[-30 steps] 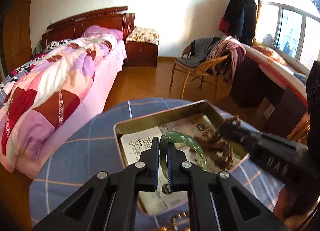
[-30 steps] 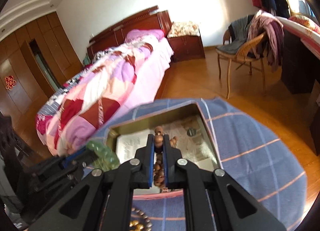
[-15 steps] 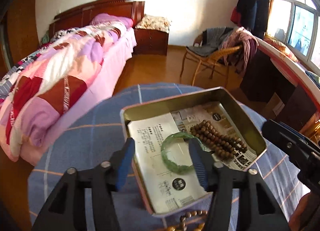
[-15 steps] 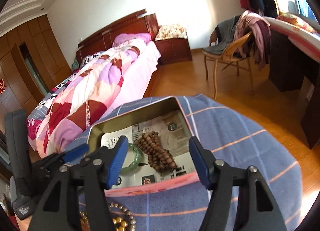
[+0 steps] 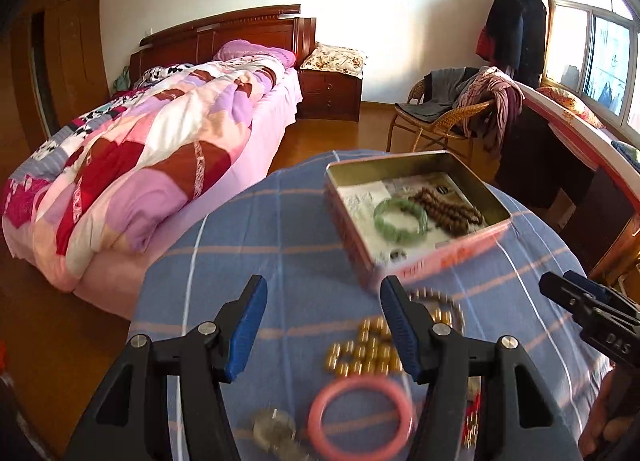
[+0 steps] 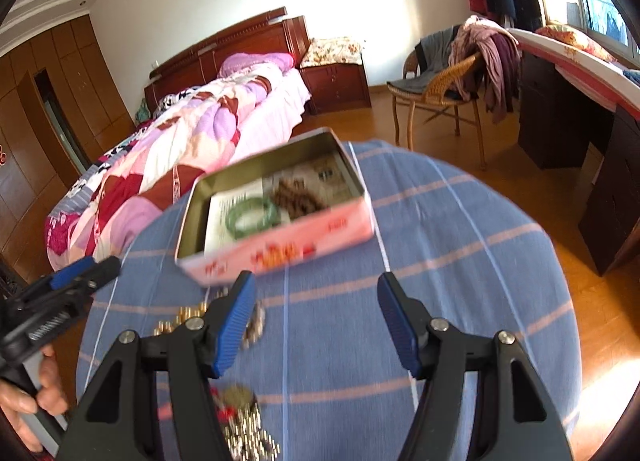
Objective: Organize jewelry
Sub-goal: 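Grasp the silver watch by its mesh band with the left tool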
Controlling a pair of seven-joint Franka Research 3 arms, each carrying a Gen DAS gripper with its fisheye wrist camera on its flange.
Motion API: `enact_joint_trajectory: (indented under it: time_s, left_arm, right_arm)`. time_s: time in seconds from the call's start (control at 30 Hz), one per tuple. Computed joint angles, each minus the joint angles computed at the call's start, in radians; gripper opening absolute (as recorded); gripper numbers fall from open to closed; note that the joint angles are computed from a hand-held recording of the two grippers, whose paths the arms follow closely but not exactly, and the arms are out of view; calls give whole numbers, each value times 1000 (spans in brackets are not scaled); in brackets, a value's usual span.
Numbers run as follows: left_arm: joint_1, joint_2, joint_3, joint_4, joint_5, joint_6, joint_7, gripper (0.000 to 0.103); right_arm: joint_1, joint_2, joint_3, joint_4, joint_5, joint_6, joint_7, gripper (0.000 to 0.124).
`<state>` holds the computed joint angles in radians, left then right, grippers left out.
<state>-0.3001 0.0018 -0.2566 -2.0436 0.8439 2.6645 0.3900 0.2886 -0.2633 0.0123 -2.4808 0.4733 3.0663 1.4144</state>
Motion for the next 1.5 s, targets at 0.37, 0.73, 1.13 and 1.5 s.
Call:
enact_joint_trajectory:
  time_s: [0.37,0.73,1.13,1.5]
  left_arm:
    - [37,-211,-33,-270,-45,37,-102,59]
    - [53,-273,-71,-377,-133,104,-55,59]
    - [34,-123,-85,-255,-87,-11,-96,58]
    - [37,-157,-37,-327,-114,115,-106,14]
  right_arm:
    - [27,-95,5,-122,-10,-10,-6,67]
    - [44,-137,25,-170,-30,6,9,67]
    - [29,-171,56,-217,-83,-33,46,64]
    - [55,-154,32,-208,-89,-61,41,58]
